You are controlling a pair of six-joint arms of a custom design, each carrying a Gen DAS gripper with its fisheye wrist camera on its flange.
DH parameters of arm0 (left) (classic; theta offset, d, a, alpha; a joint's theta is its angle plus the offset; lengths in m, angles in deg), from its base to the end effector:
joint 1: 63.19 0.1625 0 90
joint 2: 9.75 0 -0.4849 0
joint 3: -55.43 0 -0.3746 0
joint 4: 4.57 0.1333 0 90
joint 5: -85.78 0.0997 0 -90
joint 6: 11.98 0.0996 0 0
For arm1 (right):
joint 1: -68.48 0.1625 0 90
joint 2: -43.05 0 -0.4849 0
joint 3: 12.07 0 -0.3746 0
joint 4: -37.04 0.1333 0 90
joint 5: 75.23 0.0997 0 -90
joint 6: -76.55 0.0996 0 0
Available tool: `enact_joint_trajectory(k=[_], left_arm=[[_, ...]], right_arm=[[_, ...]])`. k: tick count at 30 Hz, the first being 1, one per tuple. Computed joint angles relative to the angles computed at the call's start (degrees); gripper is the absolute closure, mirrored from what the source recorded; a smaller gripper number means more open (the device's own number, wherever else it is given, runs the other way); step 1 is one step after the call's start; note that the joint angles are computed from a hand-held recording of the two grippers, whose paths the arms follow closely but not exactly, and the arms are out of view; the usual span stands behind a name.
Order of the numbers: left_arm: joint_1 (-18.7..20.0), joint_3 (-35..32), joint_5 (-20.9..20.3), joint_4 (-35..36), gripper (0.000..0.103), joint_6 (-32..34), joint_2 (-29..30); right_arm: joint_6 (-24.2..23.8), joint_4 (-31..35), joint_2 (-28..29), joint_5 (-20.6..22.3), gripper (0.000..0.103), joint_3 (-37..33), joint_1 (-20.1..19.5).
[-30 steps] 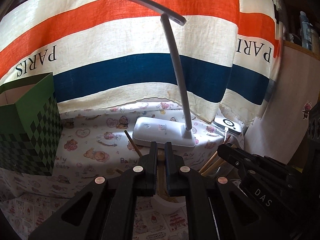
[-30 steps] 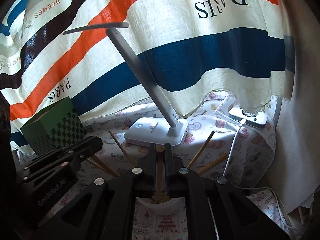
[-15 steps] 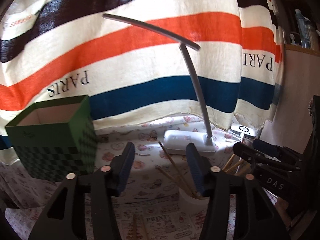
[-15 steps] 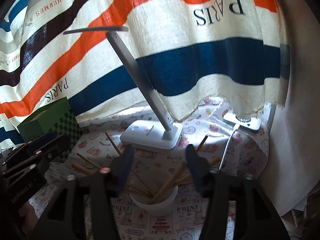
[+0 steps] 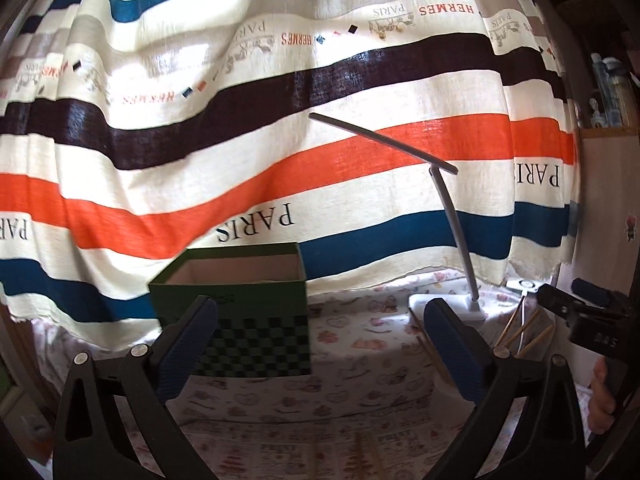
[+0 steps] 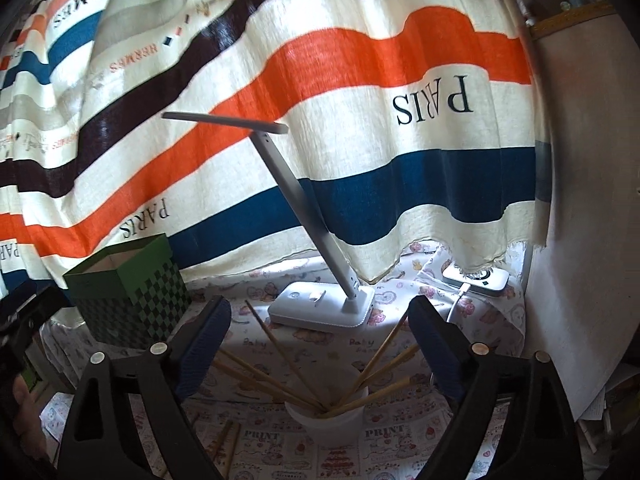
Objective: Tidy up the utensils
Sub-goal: 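Move both open tools back from the cup toward the remaining chopsticks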
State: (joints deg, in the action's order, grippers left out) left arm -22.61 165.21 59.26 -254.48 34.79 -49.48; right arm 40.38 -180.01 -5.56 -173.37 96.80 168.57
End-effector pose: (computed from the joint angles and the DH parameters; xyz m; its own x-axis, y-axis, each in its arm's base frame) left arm -0.2696 -0.5237 0.2199 -0.6631 -0.1652 -0.7301 0.7081 0.1781 -0.6833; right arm 0.2288 -0.6056 0.2538 -0.7644 -0.2656 0.5875 -0.6444 0.2865 -0.7090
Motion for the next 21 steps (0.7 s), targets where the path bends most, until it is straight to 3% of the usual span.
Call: enact_joint_trajectory(k=[2,6,11,15,21], left_arm=[[-0.78,1.93,0.79,-1.92,0.001,1.43,-0.48],[-2.04,5.91,2.77,-4.66,0.001,-0.53,-0.97],[-3.33,9.80,5.15,-10.04,0.001,0.16,-0.47],[-3.72,14.21,6.81,-10.40,0.001,-5.22,-0.03],[-3.45,16.34,9.87,-19.21,0.001,-2.19,3.11]], right_arm=[[-0.16,-2.38,-0.01,0.67,0.001,2.06,-0.27],[-1.29,-1.98,-0.41,-0.33,0.001,4.17,0.88],[-6.55,-7.80,0.83,-0.89,0.001,7.83,2.21],[-6.86,-9.39,1.17,0.16,0.001,11.41,1.64],[-6.40,-10.27,2.96,-0.07,0.001,13.51,0.30]])
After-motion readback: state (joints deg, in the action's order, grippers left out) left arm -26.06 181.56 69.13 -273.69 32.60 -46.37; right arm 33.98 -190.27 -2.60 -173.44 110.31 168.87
